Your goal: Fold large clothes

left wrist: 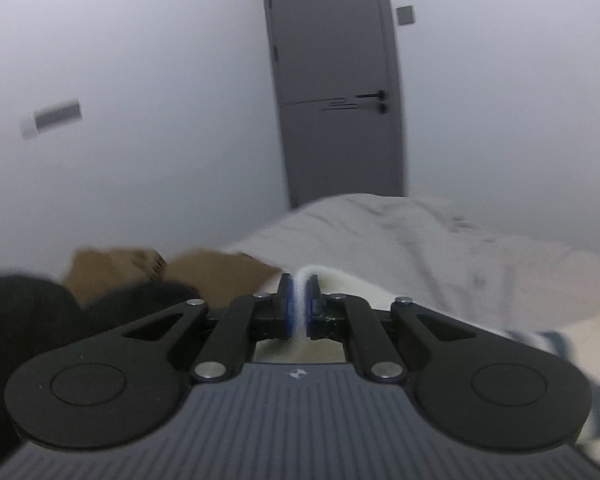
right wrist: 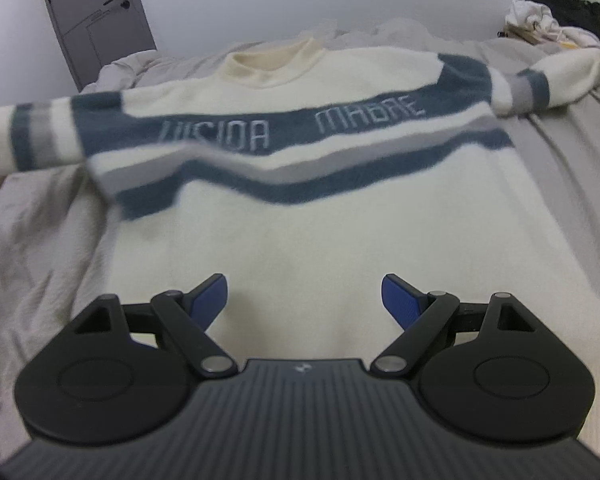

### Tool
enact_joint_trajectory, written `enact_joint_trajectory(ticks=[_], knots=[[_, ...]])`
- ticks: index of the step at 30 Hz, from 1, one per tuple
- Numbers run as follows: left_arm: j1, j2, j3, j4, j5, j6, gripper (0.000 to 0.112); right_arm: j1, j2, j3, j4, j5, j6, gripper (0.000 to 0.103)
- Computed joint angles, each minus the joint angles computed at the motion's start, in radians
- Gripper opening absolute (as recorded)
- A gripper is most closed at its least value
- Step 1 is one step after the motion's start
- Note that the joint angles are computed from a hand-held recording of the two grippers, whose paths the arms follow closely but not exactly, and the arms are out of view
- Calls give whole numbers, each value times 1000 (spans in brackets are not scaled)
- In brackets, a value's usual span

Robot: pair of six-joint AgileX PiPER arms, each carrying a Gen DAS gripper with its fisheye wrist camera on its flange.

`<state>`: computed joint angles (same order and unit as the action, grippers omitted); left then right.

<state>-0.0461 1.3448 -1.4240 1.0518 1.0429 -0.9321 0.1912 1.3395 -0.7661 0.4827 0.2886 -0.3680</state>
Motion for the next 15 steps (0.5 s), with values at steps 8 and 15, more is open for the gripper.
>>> enact_joint_trajectory(ticks=[8, 15], knots=[[192, 412, -176, 72, -122, -76, 7, -29, 158, -132, 361, -88, -342, 86], [283, 696, -305, -4, -195, -112, 7, 12, 293, -230, 641, -137, -667, 86]])
